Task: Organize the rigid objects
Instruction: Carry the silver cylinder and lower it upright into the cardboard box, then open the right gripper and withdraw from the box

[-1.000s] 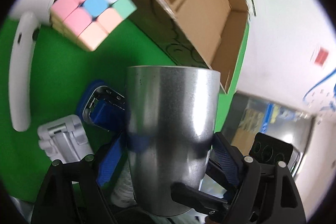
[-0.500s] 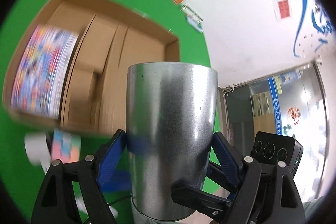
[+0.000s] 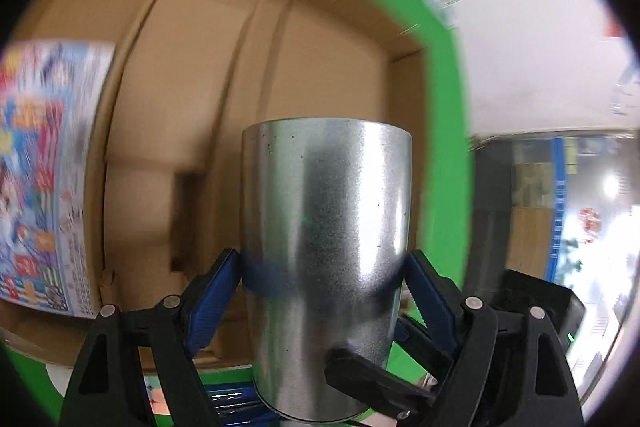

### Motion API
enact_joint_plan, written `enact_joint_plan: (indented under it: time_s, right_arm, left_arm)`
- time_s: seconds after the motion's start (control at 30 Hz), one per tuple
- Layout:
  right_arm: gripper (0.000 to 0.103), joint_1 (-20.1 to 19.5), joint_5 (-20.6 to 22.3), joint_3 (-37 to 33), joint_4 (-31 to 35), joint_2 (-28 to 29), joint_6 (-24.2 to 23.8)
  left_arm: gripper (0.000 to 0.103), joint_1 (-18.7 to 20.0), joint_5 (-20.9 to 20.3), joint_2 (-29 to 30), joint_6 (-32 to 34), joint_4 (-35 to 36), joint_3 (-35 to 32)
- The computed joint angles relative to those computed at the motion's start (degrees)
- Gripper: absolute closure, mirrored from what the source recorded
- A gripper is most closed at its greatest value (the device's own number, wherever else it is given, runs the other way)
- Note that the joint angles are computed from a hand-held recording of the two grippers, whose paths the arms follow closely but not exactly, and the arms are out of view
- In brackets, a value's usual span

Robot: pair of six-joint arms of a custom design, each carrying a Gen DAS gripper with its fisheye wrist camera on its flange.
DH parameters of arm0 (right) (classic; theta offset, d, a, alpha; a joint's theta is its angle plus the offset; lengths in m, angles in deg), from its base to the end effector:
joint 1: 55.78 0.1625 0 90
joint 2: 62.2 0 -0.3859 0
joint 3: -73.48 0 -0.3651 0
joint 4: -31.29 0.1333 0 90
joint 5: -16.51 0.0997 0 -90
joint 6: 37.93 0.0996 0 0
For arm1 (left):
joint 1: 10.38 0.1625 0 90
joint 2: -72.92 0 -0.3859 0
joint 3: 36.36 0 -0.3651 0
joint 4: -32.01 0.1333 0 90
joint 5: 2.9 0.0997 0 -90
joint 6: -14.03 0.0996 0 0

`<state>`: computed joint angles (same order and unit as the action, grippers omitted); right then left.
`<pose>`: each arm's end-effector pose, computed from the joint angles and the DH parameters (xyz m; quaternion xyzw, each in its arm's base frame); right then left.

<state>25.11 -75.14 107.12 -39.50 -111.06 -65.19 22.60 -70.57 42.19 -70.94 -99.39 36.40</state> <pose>0.0182 -0.7105 0.4427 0.1581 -0.9867 -0.0376 0.0028 -0.4954 -0.5255 0.0220 -0.2359 0.9523 -0.1813 0.0682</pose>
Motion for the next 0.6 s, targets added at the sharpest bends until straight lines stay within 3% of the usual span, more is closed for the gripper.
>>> enact_joint_plan:
  time_s: [0.07,0.17,0.27,0.37,0.47,0.5,0.6]
  right_arm:
    - [0.023,-0.8,-1.45,6.24,-4.04,-2.38,0.01]
    - [0.024,-0.84,-2.62,12.14,-8.72,-5.13,-1.87]
    - [0.024,-0.02,-6.54,13.87,-10.77,-4.69,-0.59]
    - [0.024,0.55,-9.81,14.58,-12.34,-3.52,0.2]
    - [0.022,0.78,-9.11,11.93,-7.44,-1.68,0.22]
    - [0.014,1.03,-8.8,10.75,-5.93,-1.0,-0.04]
    - [0.005,1.57,-7.42,9.87,-3.73,-1.43,-1.94]
  left_arm:
    - [0.02,-0.44,0.92,0.91,3.14,-0.16,-0.04]
    - [0.02,-0.6,0.32,2.21,4.24,6.04,-3.04]
    - [0.02,-0.62,-0.82,2.3,3.64,6.83,-3.54]
    - [0.02,-2.29,2.01,0.91,2.91,9.77,-2.92]
    - [0.02,-4.16,4.4,-1.45,0.69,12.97,-1.01]
    - [0.02,-4.54,5.08,-1.91,0.1,14.18,-0.78]
    - [0.02,-6.96,8.77,-1.94,-2.79,22.27,-2.25]
